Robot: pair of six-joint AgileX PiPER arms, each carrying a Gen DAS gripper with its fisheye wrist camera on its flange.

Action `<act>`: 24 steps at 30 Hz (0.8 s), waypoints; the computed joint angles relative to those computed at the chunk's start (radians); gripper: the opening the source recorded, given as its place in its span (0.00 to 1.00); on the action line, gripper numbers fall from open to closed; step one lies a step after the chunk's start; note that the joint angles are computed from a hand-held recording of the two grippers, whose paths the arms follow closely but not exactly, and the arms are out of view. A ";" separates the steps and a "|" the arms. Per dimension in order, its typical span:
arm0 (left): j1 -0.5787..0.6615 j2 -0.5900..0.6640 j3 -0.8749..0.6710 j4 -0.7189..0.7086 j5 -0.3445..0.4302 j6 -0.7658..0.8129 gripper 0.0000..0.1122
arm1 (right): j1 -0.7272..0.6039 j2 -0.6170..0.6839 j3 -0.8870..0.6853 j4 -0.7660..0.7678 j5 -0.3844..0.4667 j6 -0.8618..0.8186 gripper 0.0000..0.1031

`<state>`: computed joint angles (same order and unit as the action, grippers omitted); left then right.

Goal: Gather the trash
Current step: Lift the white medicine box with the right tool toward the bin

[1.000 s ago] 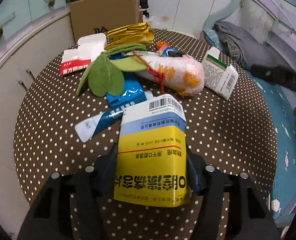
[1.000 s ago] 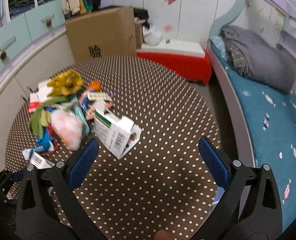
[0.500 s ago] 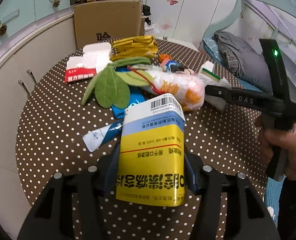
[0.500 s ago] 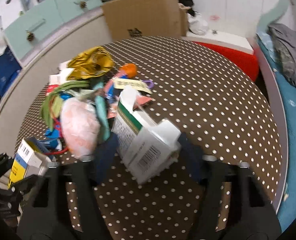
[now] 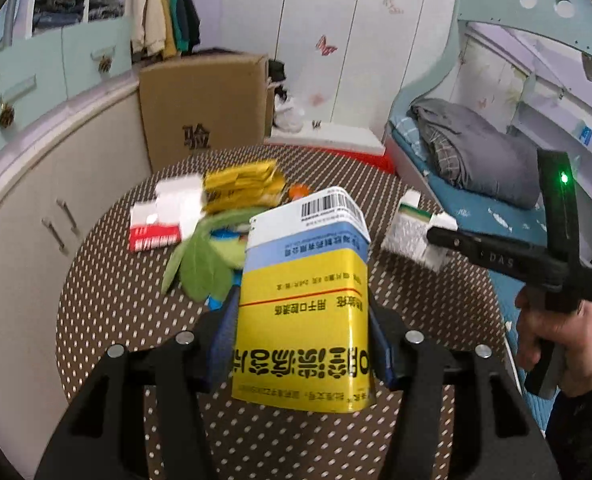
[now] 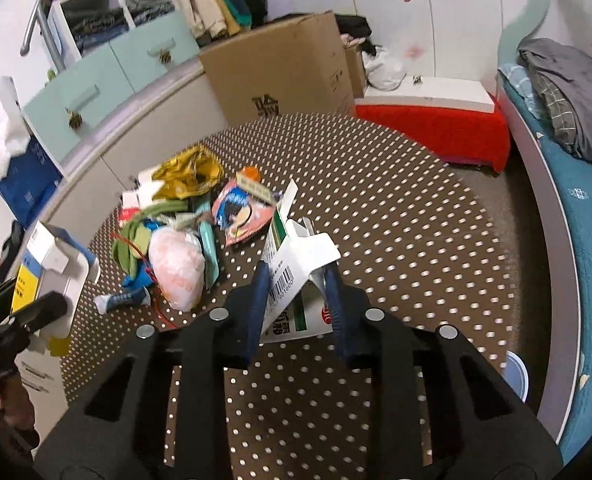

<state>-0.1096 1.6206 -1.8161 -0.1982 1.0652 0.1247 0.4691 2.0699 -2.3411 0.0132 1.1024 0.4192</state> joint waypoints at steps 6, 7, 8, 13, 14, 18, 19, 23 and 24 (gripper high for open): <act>-0.061 0.027 -0.101 0.036 0.011 -0.038 0.50 | -0.046 -0.075 0.121 0.079 -0.052 -0.048 0.23; -0.070 0.034 -0.116 0.043 0.015 -0.041 0.50 | -0.053 -0.065 0.114 0.104 -0.035 -0.063 0.29; -0.077 0.042 -0.129 0.046 0.020 -0.044 0.50 | -0.057 -0.068 0.141 0.119 -0.047 -0.066 0.29; -0.096 0.047 -0.123 0.052 0.021 -0.045 0.50 | -0.037 -0.023 0.151 0.145 -0.033 -0.090 0.64; -0.099 0.048 -0.122 0.054 0.021 -0.045 0.50 | -0.031 -0.020 0.161 0.140 -0.052 -0.087 0.64; -0.102 0.043 -0.107 0.057 0.013 -0.042 0.50 | -0.023 0.019 0.131 0.145 -0.077 -0.092 0.53; -0.103 0.042 -0.106 0.059 0.010 -0.043 0.50 | -0.019 0.032 0.108 0.137 -0.069 -0.090 0.52; -0.105 0.042 -0.103 0.059 0.004 -0.045 0.50 | -0.040 0.015 0.118 0.193 -0.121 -0.096 0.25; -0.106 0.044 -0.105 0.057 0.003 -0.043 0.50 | -0.034 0.026 0.083 0.154 -0.094 -0.076 0.25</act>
